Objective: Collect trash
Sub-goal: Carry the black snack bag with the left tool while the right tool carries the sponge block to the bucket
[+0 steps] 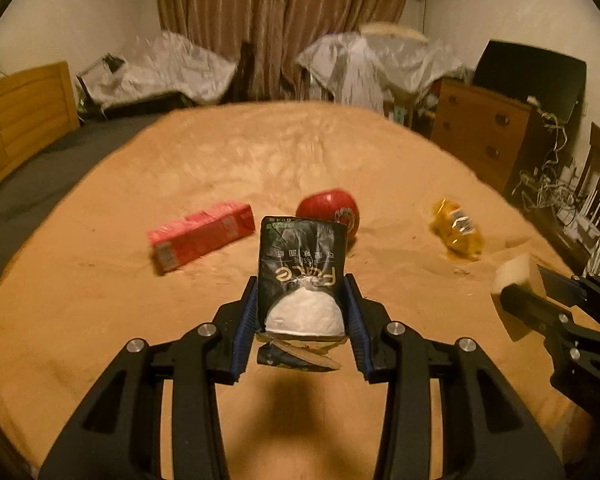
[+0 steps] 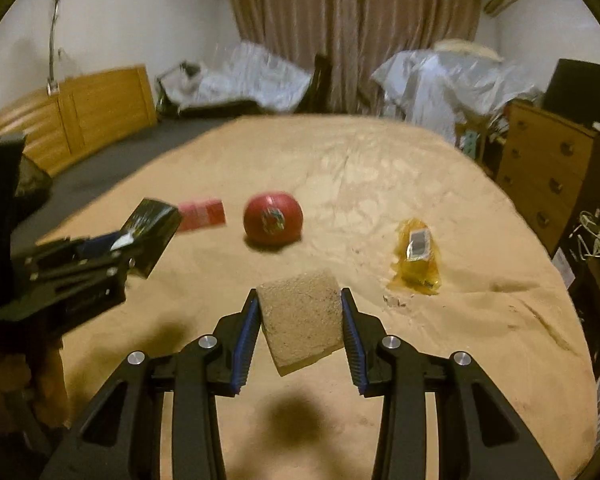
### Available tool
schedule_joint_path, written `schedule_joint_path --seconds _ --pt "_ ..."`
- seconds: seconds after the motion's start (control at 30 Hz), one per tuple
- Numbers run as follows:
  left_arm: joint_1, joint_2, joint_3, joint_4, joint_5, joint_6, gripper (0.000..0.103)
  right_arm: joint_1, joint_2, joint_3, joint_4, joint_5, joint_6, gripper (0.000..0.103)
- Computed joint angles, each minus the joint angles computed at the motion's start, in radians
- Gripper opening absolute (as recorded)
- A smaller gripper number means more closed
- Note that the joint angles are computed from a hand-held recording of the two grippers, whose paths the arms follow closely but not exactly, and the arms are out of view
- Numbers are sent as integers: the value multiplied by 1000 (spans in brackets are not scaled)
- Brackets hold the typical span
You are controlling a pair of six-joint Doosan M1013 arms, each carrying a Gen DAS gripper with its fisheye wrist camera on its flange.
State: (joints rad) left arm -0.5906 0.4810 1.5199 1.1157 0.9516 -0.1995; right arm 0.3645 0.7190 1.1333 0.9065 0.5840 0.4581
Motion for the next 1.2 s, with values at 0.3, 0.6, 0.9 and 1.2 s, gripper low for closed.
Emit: schedule_joint_path --seconds 0.3,0.6,0.9,1.2 --pt "-105 -29 -5 147 196 -81 39 -10 -166 239 356 -136 -314 41" --pt "-146 -25 -25 179 236 -77 40 -31 -269 370 538 -163 -478 41" --pt "-162 -26 -29 192 251 -73 40 -44 -312 416 573 -150 -517 41" --pt "-167 -23 -34 186 229 -46 40 -64 -321 415 541 -157 -490 41"
